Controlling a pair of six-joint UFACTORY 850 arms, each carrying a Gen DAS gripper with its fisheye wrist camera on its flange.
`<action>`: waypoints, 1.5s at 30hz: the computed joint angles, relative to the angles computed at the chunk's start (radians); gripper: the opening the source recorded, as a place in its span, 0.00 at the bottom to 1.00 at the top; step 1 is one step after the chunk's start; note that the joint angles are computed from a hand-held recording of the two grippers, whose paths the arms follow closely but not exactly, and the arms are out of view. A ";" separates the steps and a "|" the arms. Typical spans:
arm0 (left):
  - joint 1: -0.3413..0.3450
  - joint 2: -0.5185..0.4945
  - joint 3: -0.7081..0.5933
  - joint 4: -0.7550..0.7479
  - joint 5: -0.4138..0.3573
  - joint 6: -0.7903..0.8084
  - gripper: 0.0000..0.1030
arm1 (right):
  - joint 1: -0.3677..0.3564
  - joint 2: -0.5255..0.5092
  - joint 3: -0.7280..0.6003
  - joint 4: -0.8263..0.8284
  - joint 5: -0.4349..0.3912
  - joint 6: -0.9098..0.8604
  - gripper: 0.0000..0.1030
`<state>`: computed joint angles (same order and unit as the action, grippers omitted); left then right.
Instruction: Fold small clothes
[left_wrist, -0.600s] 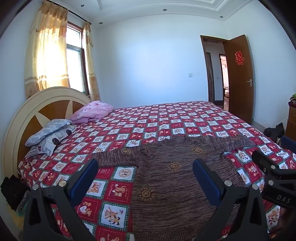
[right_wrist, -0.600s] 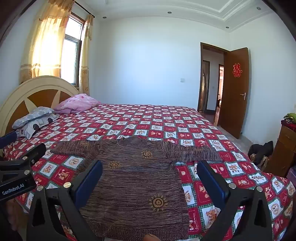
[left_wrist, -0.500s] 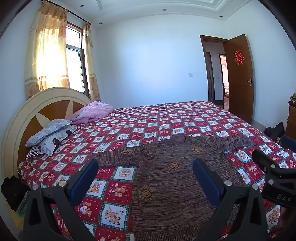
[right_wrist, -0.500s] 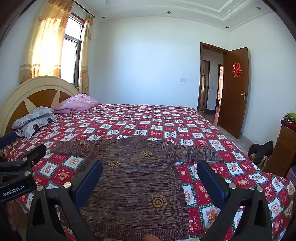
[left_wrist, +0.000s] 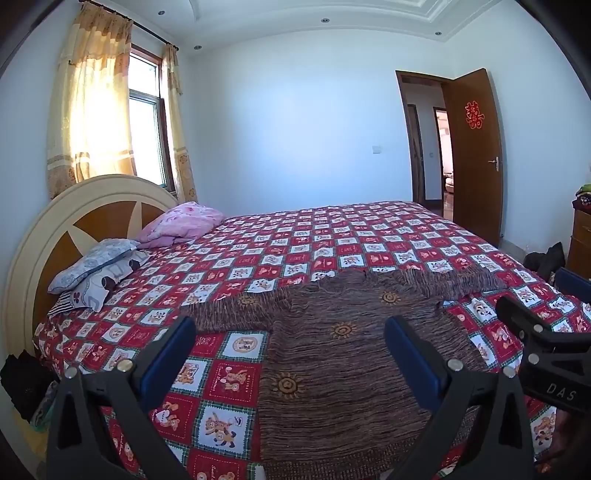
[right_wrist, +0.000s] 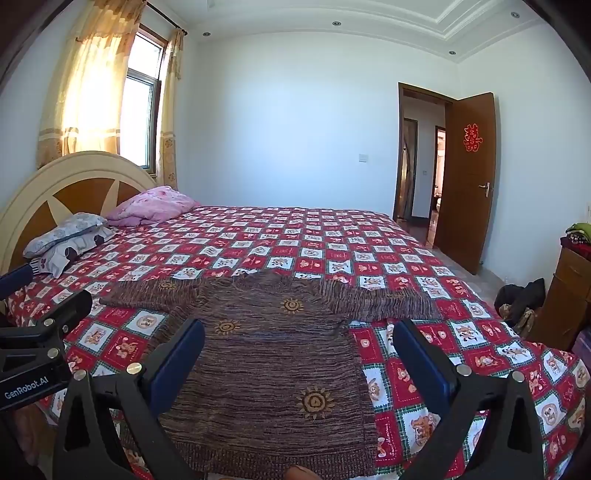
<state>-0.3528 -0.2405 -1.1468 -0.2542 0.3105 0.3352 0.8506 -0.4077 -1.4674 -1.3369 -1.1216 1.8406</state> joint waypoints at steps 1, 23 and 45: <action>-0.013 0.001 0.003 -0.046 0.007 0.047 1.00 | 0.000 0.000 -0.001 0.001 -0.001 0.001 0.99; -0.010 0.005 0.010 -0.026 0.028 0.027 1.00 | -0.005 0.009 0.013 -0.004 -0.001 0.020 0.99; -0.012 0.004 0.014 -0.032 0.034 0.031 1.00 | -0.007 0.008 0.008 0.001 0.006 0.017 0.99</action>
<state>-0.3649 -0.2363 -1.1329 -0.2865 0.3444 0.3662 0.8432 -0.3996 -1.4594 -1.3355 -1.1152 1.8577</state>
